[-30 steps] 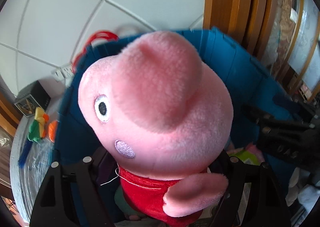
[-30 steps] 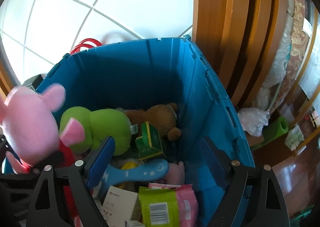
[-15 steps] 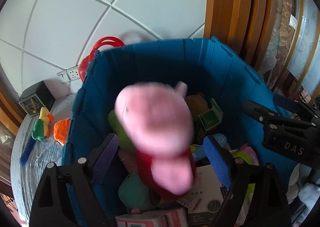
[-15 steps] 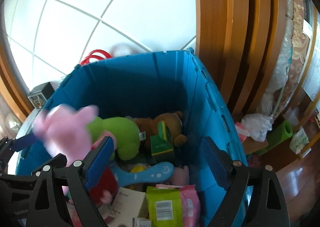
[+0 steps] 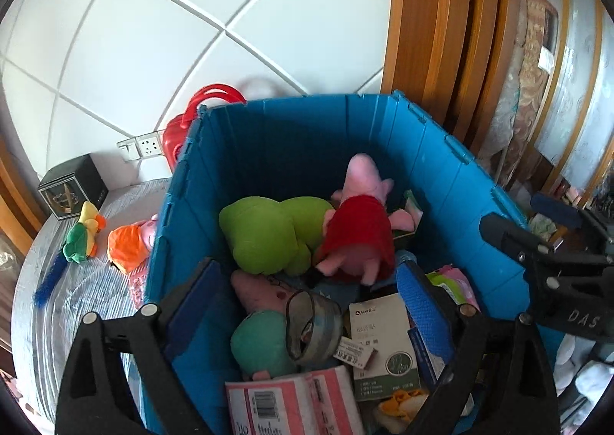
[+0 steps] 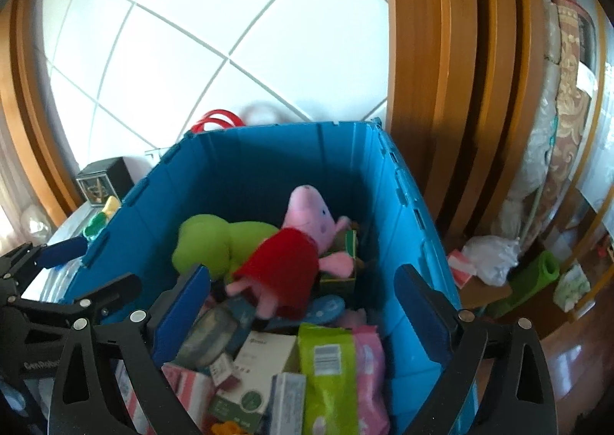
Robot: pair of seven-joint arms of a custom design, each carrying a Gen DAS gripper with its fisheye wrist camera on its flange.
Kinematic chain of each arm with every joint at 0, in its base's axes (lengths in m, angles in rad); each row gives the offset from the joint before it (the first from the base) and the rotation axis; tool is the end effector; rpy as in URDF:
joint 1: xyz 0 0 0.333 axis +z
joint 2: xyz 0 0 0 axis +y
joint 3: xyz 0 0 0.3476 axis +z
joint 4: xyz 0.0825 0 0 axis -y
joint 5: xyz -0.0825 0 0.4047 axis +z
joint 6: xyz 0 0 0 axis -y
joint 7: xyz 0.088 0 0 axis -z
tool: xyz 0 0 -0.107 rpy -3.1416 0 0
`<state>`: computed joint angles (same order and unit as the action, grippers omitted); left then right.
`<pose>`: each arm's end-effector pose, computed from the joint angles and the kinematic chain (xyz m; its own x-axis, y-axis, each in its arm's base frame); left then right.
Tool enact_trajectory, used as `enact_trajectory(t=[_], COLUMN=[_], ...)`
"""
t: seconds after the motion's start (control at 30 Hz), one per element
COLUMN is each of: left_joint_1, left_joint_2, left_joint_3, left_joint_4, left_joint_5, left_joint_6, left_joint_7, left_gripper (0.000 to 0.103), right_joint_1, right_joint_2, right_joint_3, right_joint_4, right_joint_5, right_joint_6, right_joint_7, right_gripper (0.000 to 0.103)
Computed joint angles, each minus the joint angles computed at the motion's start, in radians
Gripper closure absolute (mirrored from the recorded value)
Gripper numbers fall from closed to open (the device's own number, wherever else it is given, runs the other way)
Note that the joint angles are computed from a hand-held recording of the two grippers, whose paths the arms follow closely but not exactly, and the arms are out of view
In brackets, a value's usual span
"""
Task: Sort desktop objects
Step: 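Move both grippers back over the table toward the remaining items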
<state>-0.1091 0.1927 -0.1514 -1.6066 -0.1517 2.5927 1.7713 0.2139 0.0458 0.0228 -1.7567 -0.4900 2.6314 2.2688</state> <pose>0.6776 -0.1666 0.6358 -0.3556 -0.9341 0.0327 -0.6550 0.2241 -0.7216 0.6281 0.1630 0.6536 -0.1066 -0.9925 -0.0596 -0.6126 0.1128 -0.7823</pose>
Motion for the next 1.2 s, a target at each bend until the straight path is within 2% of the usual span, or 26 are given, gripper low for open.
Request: enact_trajectory(t=[0.3,0.4,0.6,0.8,0.9,1.07,1.2], left_joint_1=[0.062,0.085,0.133,0.209,0.272,0.378,0.448], left_joint_2=[-0.15,-0.202,-0.272,-0.274,-0.245,-0.167,-0.109], left_joint_3=[0.014,0.034,0.103,0.182,0.219,0.233,0.222], left_joint_4=[-0.19,-0.253,-0.332,-0.332,-0.298,-0.218,-0.159], left_joint_5=[-0.153,-0.214,-0.395,-0.554,-0.616,-0.647,-0.652], left_joint_6=[0.105,0.147,0.17,0.118,0.049,-0.047,-0.119], left_joint_7=[0.124,0.18,0.369,0.574,0.664,0.747,0.756], left_gripper=[0.009,0.009,0.009,0.009,0.009,0.009,0.009], right_joint_1=[0.044,0.076,0.173,0.313,0.387,0.501,0.554], right_joint_2=[-0.003,0.026,0.098,0.235,0.336,0.498,0.645], right_joint_3=[0.033,0.045,0.056,0.053,0.042,-0.001,-0.025], right_joint_4=[-0.007,0.029,0.13,0.335,0.471,0.698,0.92], right_joint_5=[-0.059,-0.083,-0.17,-0.278,-0.277,-0.239,-0.158], right_joint_6=[0.055,0.052,0.003,-0.127,-0.192,-0.302,-0.415], right_joint_7=[0.055,0.068,0.149,0.238,0.238,0.229,0.158], right_gripper=[0.004,0.004,0.004,0.001,0.001,0.001,0.001])
